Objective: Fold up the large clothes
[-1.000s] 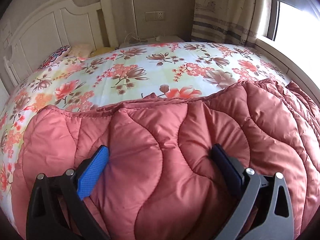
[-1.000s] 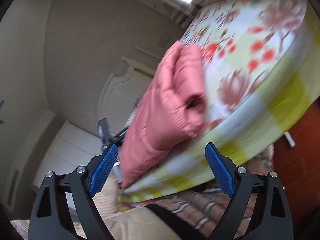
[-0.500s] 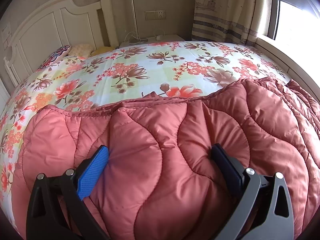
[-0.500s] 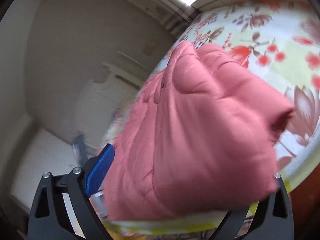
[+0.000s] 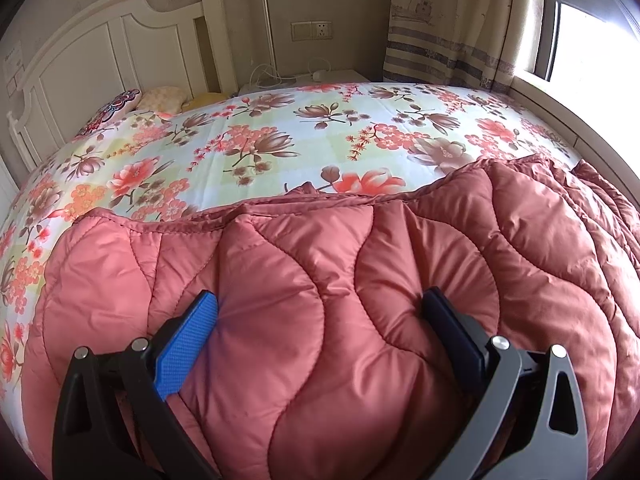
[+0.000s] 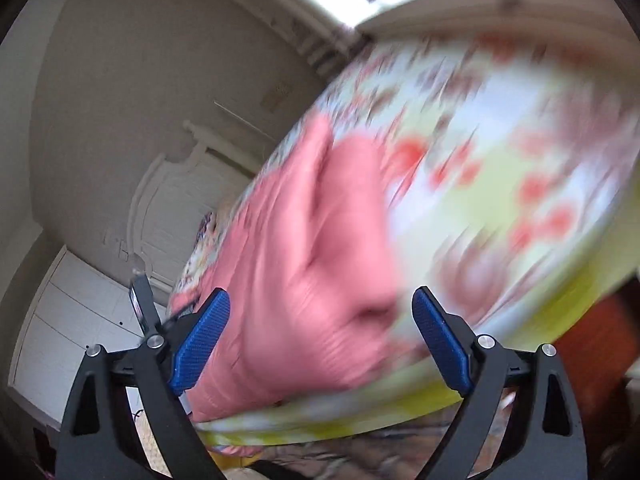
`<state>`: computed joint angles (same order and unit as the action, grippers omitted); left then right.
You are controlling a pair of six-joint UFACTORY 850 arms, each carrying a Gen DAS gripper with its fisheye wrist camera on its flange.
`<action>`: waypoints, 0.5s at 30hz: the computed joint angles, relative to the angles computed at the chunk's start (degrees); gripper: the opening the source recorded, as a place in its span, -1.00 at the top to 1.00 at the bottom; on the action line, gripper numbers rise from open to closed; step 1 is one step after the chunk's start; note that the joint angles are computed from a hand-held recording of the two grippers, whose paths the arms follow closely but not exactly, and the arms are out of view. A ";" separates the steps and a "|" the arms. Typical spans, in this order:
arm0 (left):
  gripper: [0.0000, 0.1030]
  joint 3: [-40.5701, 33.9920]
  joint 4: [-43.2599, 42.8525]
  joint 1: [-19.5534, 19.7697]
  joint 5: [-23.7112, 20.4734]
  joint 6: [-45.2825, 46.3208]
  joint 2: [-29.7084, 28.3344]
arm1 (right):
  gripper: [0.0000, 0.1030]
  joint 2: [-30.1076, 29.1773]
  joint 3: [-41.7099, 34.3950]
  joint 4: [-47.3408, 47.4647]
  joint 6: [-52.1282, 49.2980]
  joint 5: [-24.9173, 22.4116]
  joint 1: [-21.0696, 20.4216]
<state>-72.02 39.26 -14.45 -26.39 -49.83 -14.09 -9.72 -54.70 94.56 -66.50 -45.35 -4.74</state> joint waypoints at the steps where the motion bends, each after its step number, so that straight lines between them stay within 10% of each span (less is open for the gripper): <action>1: -0.96 -0.23 0.01 -0.14 -0.39 0.16 -0.18 | -0.75 -2.73 -3.80 -5.05 3.02 -3.72 -1.74; 9: -0.96 -0.37 0.06 -0.29 -0.73 0.56 -0.30 | -0.75 -34.97 -51.66 -39.49 27.67 -33.50 0.67; 15: -0.96 -0.36 0.71 -0.39 -0.90 0.01 -0.30 | -0.79 -45.77 -68.25 -41.50 29.55 -45.09 2.74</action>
<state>-72.38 39.97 -14.84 -27.29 -49.82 -14.39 -55.49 -122.95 53.06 -36.95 -90.44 -2.01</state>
